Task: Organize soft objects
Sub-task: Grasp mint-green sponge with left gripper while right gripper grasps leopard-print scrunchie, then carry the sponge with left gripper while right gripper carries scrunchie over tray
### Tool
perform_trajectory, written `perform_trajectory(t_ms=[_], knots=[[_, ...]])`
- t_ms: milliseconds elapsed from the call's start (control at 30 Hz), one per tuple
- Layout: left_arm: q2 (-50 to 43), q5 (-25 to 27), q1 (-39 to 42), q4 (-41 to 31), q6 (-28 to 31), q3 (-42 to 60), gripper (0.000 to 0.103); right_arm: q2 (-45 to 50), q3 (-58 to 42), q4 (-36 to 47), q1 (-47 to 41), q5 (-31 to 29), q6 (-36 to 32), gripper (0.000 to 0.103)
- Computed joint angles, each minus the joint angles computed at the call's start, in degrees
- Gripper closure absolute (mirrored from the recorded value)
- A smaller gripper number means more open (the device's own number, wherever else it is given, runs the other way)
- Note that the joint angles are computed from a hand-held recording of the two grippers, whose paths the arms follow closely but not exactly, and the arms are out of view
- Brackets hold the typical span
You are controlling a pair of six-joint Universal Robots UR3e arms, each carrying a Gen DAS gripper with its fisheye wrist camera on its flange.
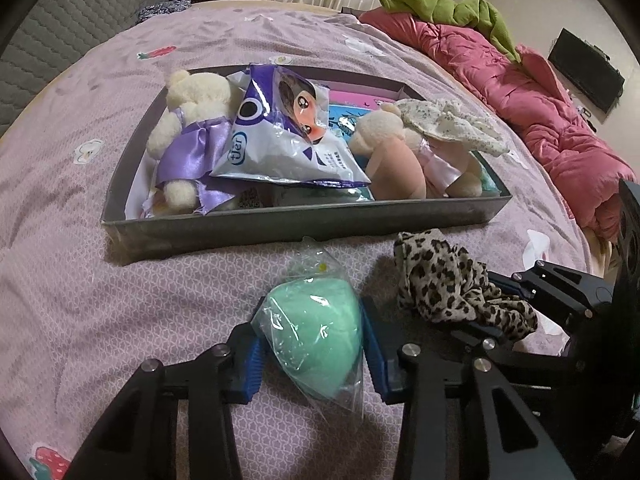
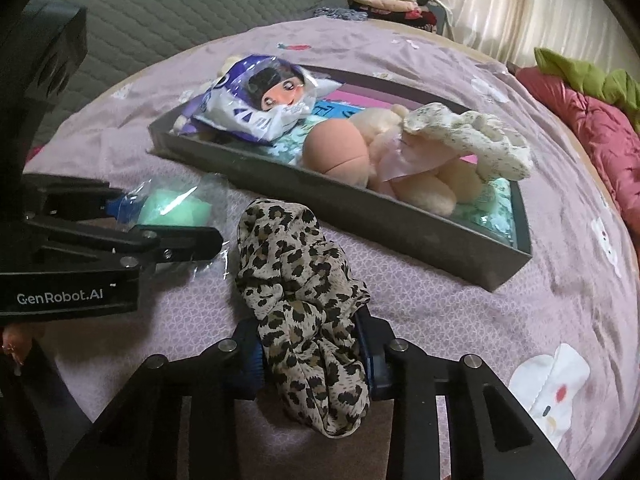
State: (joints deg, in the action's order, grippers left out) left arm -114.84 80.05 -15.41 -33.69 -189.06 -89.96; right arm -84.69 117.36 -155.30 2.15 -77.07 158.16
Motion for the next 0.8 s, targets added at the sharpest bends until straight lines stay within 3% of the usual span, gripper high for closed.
perform_trajectory(t_ms=[333, 800], knots=[[4.6, -1.4, 0.3, 4.2, 0.1, -3.9, 0.061, -5.9, 2.1, -1.0, -4.1, 6.2, 2.0, 0.068], [7.4, 1.9, -1.5, 12.6, 3.0, -5.9, 0.061, -8.3, 1.9, -4.7, -7.0, 10.6, 6.2, 0.068]])
